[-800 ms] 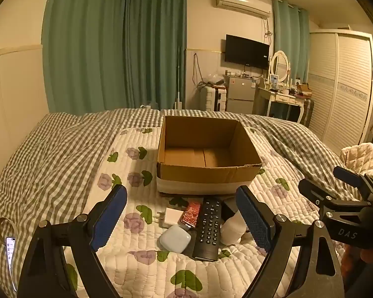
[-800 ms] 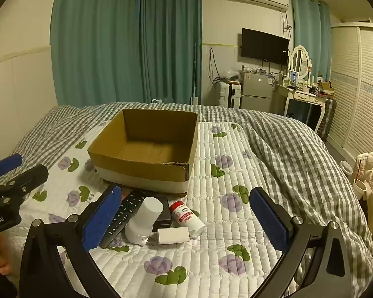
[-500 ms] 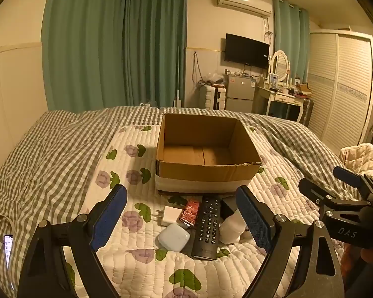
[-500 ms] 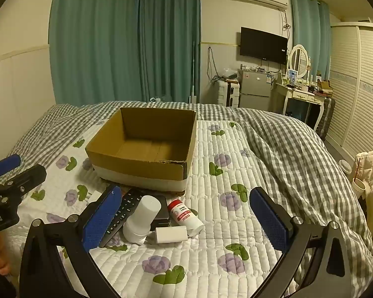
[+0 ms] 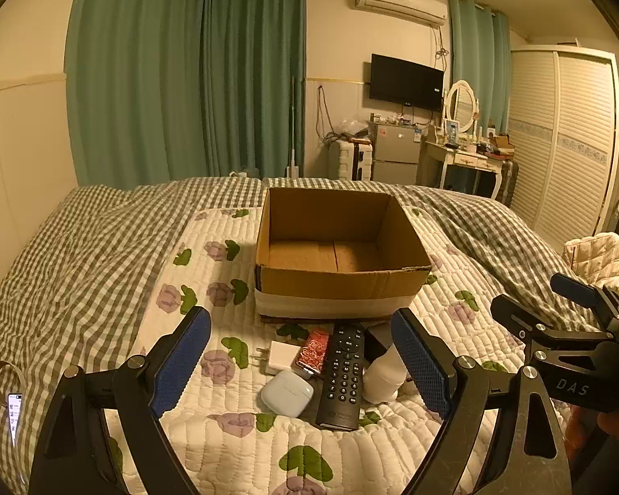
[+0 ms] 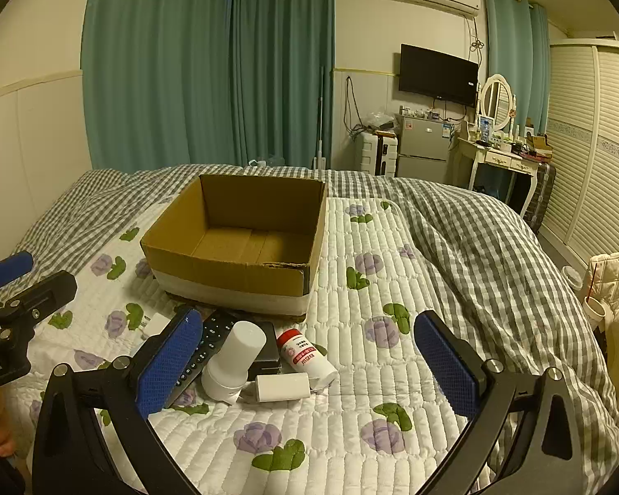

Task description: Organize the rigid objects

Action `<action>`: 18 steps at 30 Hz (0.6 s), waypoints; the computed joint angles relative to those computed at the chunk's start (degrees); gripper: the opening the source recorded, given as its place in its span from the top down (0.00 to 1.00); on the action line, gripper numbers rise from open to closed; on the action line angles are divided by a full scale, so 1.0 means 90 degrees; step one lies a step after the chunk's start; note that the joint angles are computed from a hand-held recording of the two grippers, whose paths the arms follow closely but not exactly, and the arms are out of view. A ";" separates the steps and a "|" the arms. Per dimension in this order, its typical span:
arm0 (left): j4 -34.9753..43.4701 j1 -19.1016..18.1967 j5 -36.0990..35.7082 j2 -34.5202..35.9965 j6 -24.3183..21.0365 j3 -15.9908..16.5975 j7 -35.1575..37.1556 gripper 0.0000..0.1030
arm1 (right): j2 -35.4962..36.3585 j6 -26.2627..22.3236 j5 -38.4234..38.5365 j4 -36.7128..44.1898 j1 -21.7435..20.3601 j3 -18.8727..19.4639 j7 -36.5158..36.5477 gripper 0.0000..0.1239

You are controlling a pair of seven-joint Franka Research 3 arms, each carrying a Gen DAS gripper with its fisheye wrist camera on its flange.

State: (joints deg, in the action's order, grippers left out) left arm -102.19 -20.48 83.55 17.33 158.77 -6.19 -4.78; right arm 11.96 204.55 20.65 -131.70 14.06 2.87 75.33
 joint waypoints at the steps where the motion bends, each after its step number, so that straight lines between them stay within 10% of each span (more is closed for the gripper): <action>1: 0.0002 0.0000 -0.0003 0.0005 0.0000 0.0000 0.0005 0.11 | 0.0044 0.0035 -0.0016 0.0005 -0.0003 0.0013 0.0023 0.17; 18: 0.0003 -0.0022 -0.0156 0.0035 -0.0048 0.0023 0.0118 0.11 | 0.0111 -0.0007 -0.0167 0.0007 -0.0050 0.0017 0.0132 0.17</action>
